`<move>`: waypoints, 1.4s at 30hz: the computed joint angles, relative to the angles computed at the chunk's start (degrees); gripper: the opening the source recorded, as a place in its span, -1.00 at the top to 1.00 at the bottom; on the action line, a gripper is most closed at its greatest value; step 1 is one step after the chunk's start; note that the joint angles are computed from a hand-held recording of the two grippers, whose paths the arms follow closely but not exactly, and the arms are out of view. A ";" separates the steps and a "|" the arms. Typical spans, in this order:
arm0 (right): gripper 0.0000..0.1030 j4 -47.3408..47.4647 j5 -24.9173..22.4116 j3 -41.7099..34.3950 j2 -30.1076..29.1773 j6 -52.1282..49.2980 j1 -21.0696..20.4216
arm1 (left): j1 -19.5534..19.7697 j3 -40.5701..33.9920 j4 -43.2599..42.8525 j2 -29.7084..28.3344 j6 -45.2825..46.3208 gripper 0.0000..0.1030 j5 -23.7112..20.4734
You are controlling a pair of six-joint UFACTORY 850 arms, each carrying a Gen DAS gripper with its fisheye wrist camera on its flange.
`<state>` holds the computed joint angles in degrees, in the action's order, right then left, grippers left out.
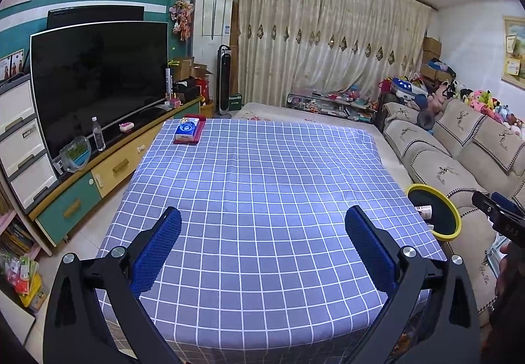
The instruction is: Collect trash
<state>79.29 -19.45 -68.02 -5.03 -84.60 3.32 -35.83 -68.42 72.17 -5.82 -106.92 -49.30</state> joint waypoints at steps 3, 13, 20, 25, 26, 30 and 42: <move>-0.87 0.04 0.22 -0.13 -0.19 0.10 0.16 | 0.40 -0.04 -0.03 -0.10 0.10 -0.91 0.43; -0.87 0.46 0.04 -0.19 -0.35 -0.29 0.24 | 0.55 0.04 0.08 -0.25 0.10 -0.91 0.76; -0.87 0.20 0.25 -0.24 -0.41 0.15 0.32 | 0.60 -0.06 -0.18 -0.49 0.24 -0.91 1.27; -0.87 -0.03 0.34 -0.23 -0.43 0.31 0.44 | 0.82 -0.12 -0.47 -0.78 0.46 -0.91 1.77; -0.87 -0.37 0.41 -0.26 -0.45 0.64 0.54 | 0.90 -0.08 -0.56 -0.80 0.43 -0.91 2.07; -0.87 -0.89 0.39 -0.42 -0.56 1.15 0.64 | 0.95 0.23 -0.56 -0.67 -0.19 -0.91 2.66; -0.87 -1.44 0.55 -0.63 -0.88 2.05 0.89 | 1.10 -0.39 -1.45 -1.53 0.47 -0.91 3.14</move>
